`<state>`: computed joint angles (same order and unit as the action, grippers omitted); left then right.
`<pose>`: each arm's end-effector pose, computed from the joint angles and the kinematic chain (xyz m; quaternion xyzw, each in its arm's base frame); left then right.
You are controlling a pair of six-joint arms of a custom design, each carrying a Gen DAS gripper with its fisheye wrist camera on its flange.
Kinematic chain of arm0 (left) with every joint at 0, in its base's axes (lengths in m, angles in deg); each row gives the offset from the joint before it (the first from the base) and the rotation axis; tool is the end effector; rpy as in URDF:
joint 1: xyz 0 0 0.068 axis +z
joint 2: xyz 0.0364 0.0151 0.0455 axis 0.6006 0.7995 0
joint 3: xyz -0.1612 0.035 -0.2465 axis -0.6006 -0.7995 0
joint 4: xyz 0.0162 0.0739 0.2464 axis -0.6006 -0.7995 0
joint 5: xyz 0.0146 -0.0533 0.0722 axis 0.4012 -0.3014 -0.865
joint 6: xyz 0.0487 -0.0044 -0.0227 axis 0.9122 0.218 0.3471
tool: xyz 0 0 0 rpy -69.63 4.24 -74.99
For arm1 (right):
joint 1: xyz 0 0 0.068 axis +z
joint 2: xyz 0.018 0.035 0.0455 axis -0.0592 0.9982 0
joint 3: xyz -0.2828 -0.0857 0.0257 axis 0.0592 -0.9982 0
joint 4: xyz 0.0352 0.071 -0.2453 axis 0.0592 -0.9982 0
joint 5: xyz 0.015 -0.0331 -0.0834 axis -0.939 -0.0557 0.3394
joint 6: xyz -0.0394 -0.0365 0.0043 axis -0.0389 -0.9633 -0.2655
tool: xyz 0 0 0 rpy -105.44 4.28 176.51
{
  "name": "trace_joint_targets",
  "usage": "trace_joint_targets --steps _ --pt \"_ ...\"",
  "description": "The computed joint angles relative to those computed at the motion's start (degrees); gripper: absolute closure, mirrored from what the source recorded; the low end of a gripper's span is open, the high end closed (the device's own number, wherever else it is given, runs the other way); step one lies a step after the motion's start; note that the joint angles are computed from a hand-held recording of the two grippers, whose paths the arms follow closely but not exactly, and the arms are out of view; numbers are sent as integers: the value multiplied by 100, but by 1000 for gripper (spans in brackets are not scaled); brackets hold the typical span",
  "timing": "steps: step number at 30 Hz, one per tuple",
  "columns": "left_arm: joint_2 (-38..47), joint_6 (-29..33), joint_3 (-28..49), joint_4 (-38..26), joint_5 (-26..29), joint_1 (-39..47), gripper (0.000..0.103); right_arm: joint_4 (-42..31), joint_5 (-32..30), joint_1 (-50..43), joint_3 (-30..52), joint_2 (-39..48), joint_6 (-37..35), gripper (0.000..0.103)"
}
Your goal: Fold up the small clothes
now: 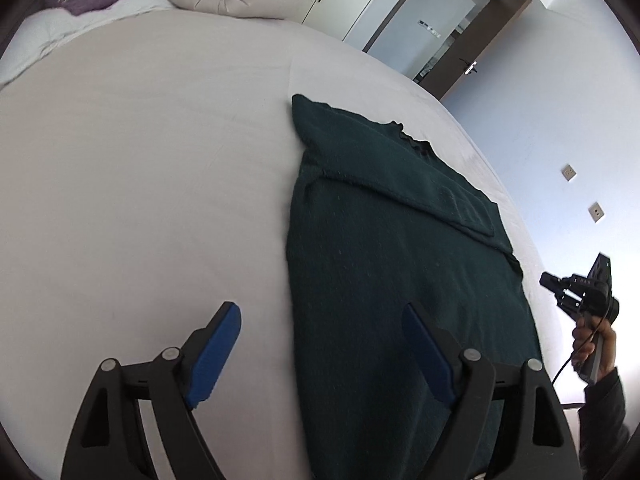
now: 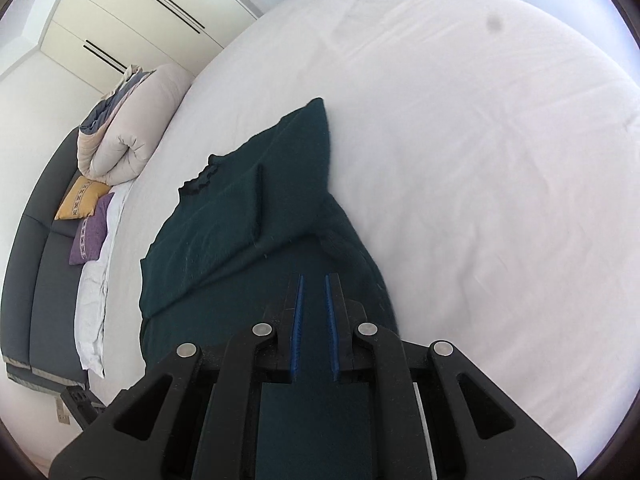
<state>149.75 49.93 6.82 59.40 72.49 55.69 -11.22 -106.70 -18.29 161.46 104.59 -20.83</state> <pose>0.2532 0.0696 0.1392 -0.1831 0.9091 -0.1995 0.3165 0.3814 -0.0814 0.1906 0.0924 0.9320 0.2565 0.2390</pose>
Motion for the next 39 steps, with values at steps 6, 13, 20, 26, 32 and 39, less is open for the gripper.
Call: trace_joint_targets --steps 6,13,20,26,32,39 --pt "-685 -49 -674 -408 -143 -371 19 166 -556 -1282 -2134 -1646 -1417 30" --pt "-1080 -89 -942 -906 112 -373 28 -1076 -894 -2298 -2759 -1804 -3186 30" --pt "-1102 244 -1146 -1161 538 -120 34 -1501 -1090 -2564 -2989 -1621 -3751 30" --pt "-813 592 -1003 -1610 984 340 58 -1882 -1145 -2541 -2881 -1518 -3913 31" --pt "-809 552 -1008 -2016 1339 687 48 -2243 -1169 -2697 -2683 -1322 -4051 32" --pt "-542 675 -1204 -1929 1896 978 34 -2433 -1279 -2790 -2518 -975 -4158 32"
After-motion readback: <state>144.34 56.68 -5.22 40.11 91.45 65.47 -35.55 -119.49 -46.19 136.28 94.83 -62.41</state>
